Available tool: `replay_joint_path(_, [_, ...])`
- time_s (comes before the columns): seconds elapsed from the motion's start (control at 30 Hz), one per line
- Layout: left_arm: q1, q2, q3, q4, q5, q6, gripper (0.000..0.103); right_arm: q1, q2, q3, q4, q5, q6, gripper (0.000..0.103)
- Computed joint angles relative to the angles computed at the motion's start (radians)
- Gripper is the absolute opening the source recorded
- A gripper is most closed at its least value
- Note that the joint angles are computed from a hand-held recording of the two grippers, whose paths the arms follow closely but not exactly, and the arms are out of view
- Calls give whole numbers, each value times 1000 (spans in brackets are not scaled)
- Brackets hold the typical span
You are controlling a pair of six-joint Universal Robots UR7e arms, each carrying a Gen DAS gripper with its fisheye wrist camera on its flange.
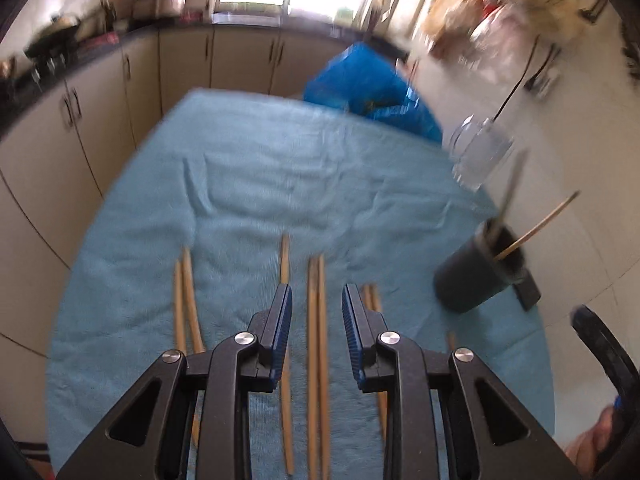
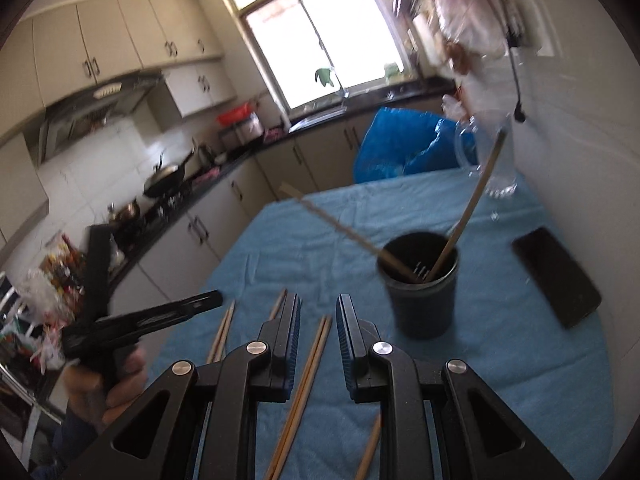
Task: Organize utensils
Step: 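Move the left tool back over the chopsticks and grasp another one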
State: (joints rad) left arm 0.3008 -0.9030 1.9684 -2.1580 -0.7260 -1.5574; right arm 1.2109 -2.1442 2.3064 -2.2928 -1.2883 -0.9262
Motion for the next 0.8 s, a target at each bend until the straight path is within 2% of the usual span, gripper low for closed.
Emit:
replay_joint_path(0.07, [48,3,4,-10,-35,-15,24,16,3,13,-10,-31,-10,20])
replay_joint_path(0.13, [104,11,6,-87,-70,49,24,21,-1,21,-15,-40,-17,20])
replay_joint_path(0.2, [132,24,-14,-65,-74,40,23,24,1,27,-26,-53,-25,20])
replay_joint_path(0.27, [163,48,-38,-83,-79,99,24,23,6,28,-32,-58,-29,20])
replay_joint_path(0.43, [212,100,-125,29,-75,89,21,43,32,33,-62,-99,-17,20])
replay_joint_path(0.57, [233,125,-165,118,-80,57,16,63,49,37,-80,-128,-11,20])
replay_joint_path(0.6, [229,127,-165,134,-62,52,15,71,55,38,-85,-137,-6,20])
replay_joint_path(0.67, [225,118,-154,148,-65,39,7,96,71,41,-96,-163,4,20])
replay_joint_path(0.8, [208,68,-92,144,-76,-21,7,154,107,55,-122,-229,15,20])
